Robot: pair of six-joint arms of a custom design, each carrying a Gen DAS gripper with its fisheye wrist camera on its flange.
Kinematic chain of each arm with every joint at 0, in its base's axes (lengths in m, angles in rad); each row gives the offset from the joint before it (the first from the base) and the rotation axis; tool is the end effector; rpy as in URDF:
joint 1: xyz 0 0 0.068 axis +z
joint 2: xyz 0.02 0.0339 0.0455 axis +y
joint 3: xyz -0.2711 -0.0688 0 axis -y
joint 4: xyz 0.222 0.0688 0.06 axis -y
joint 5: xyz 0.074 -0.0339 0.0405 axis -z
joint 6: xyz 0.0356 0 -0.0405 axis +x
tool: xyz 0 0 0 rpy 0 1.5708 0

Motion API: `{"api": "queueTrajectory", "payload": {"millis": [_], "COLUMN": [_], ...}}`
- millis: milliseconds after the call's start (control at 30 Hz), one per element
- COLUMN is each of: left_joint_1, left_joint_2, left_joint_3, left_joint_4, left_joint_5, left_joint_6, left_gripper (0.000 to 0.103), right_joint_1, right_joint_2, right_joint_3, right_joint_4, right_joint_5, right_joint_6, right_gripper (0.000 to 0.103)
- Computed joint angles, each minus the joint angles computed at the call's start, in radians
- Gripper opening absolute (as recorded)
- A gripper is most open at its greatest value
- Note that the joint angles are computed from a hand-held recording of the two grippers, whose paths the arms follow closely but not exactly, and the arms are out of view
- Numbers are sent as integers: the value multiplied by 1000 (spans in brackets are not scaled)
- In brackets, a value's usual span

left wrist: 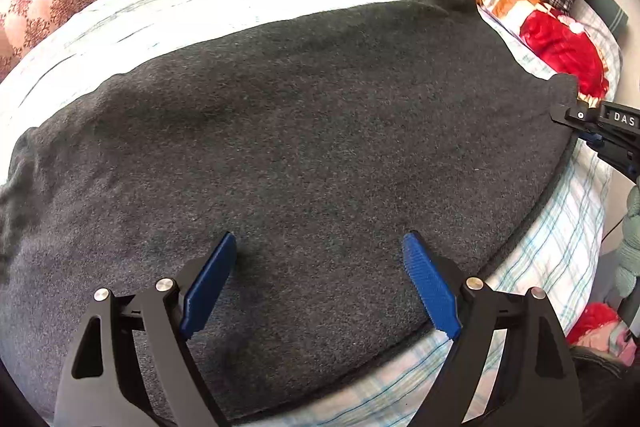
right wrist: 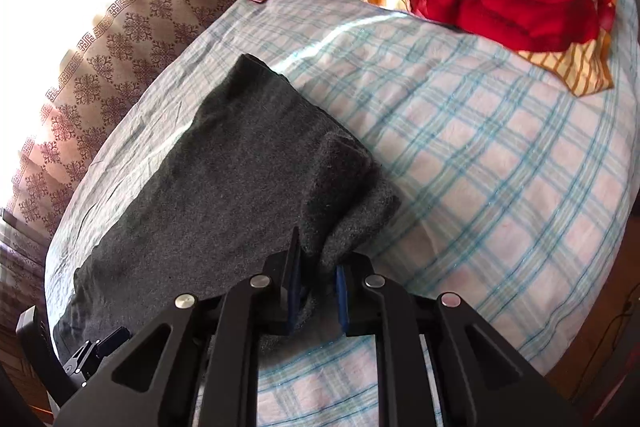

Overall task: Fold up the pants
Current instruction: 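Close the right tool on a trouser leg end and lift it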

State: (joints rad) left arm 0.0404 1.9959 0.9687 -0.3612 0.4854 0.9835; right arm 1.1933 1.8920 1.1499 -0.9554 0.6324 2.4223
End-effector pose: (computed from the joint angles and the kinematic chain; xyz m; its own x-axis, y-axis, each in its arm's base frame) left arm 0.3175 -0.0038 0.0978 -0.5038 0.7165 -0.4824 0.8450 0.5247 -0.1032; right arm 0.1290 0.2681 0.1630 -0.2371 0.8438 -0.4814 0.8257 0.4361 0.3578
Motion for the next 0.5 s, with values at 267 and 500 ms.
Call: {"api": "queueTrajectory", "payload": {"millis": [267,500], "left_joint_1": [36,75], "left_joint_2": [28,93], "left_joint_3": [115,250], "left_joint_4": [-85,-148], "left_joint_5": [28,37], "left_joint_6": [-56,-119], "left_gripper": [86,86], "right_joint_1": [-23,-60], "right_joint_2": [72,194], "right_joint_3": [245,527], "right_joint_4": [-244,-414], "right_joint_5": [92,183], "right_joint_6": [-142,-353], "right_gripper": [13,13]}}
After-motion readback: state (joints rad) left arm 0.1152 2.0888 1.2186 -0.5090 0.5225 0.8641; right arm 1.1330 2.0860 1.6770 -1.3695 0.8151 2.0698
